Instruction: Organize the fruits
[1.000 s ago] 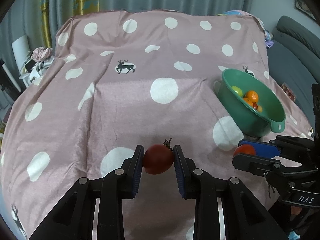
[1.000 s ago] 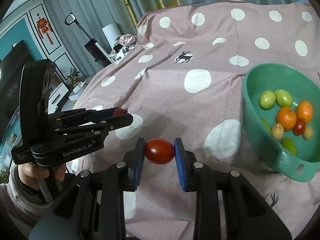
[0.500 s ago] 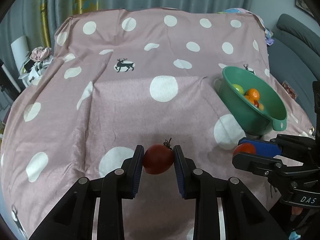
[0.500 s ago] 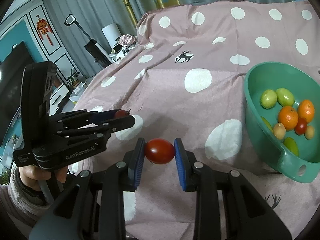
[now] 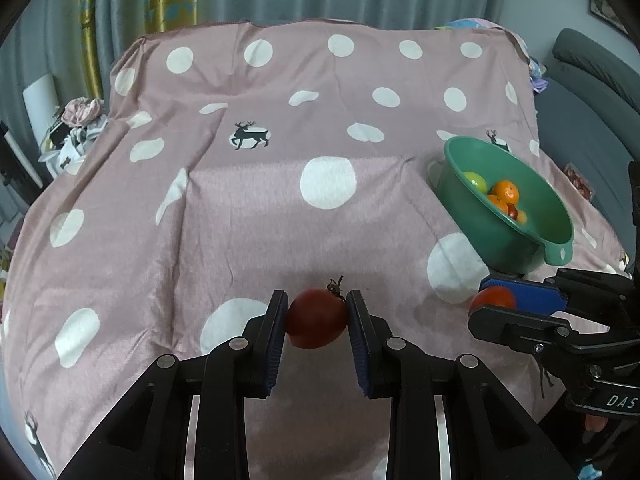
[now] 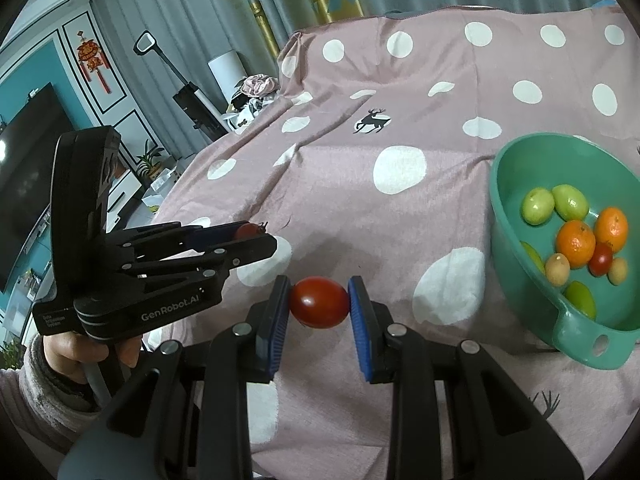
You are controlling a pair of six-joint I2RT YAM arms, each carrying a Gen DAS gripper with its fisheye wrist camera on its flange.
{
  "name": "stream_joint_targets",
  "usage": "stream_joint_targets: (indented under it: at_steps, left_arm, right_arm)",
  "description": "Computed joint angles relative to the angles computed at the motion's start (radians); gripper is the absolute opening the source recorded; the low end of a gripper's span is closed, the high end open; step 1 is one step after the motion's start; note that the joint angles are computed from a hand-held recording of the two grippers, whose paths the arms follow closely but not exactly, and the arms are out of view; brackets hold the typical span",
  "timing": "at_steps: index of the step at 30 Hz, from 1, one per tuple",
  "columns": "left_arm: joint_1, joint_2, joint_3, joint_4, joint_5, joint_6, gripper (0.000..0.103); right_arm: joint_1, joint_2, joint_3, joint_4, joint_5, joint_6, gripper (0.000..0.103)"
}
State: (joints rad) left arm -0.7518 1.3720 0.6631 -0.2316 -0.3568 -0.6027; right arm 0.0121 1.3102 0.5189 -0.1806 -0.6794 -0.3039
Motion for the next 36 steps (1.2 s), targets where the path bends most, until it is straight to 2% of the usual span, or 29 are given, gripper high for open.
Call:
stream_joint_targets:
  at_steps: [25, 36]
  left_arm:
    - [-0.007, 0.008, -0.004, -0.001, -0.005, -0.003, 0.03]
    - [-0.04, 0.012, 0.04, -0.032, -0.04, 0.01, 0.03]
  right_arm:
    - [-0.006, 0.013, -0.011, 0.004, -0.017, -0.007, 0.03]
    - [-0.037, -0.016, -0.01, -0.015, -0.048, -0.02, 0.03]
